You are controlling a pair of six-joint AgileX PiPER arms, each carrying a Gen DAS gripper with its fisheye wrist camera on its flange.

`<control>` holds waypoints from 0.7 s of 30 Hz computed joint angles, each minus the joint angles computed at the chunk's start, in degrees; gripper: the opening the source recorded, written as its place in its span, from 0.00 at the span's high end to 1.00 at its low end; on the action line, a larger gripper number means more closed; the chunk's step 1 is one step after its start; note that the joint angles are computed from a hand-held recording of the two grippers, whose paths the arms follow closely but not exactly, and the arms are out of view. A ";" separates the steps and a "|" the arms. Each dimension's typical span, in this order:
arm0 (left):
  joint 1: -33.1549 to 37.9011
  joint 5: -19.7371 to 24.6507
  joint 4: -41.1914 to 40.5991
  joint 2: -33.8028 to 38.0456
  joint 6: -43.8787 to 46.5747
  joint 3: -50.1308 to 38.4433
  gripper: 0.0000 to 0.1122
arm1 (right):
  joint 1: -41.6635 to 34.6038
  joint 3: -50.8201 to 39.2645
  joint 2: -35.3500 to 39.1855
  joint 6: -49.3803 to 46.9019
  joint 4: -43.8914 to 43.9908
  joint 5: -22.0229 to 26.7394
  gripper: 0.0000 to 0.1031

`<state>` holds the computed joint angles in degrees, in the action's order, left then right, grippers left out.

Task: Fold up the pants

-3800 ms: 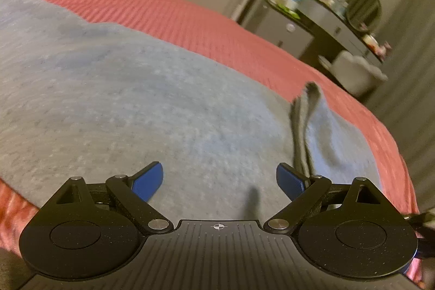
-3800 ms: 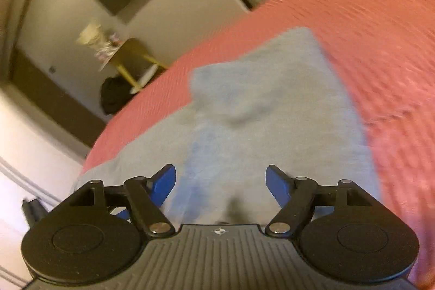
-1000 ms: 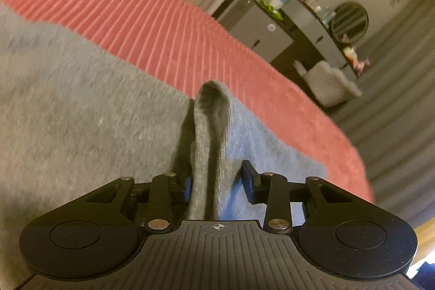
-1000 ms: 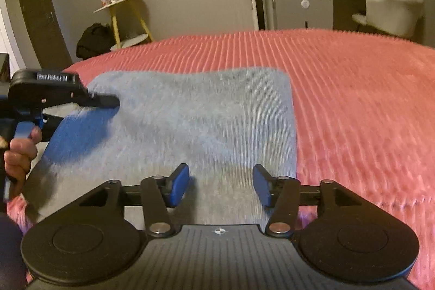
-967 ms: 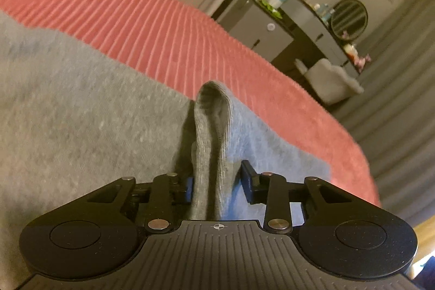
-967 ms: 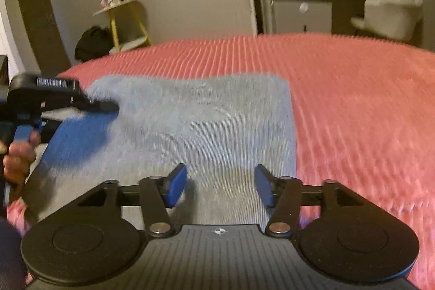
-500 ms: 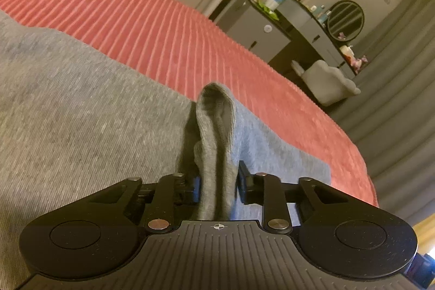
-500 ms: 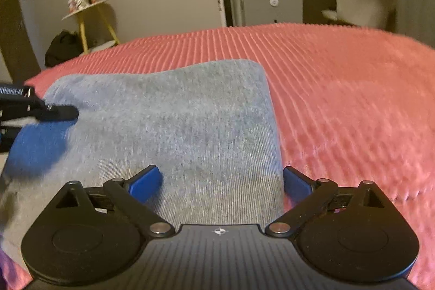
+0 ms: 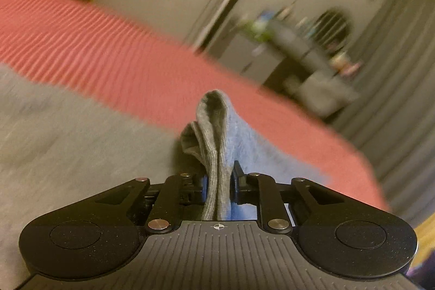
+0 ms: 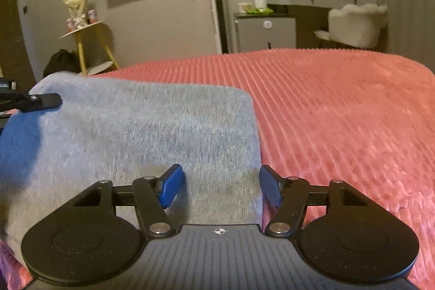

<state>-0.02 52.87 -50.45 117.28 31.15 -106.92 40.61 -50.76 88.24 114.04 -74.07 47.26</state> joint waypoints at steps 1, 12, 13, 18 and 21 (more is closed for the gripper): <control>-0.83 0.40 4.58 1.27 -3.58 -1.67 0.77 | 0.20 -0.47 0.42 -1.34 0.46 0.19 0.38; 0.99 12.10 8.06 1.55 -5.37 -5.08 0.54 | 2.96 -0.99 -1.16 -4.49 1.33 0.44 0.59; 1.51 14.34 7.28 2.42 -5.05 -6.02 0.52 | 3.20 -1.47 -0.89 -5.90 3.02 0.21 0.59; 1.32 10.51 6.95 -0.39 -4.41 -0.39 0.61 | 3.67 -3.21 -0.90 -13.74 10.58 -2.37 0.59; 0.91 7.56 9.14 -2.87 -5.02 3.14 0.84 | 4.05 -1.90 -3.30 -13.57 11.89 -5.07 0.47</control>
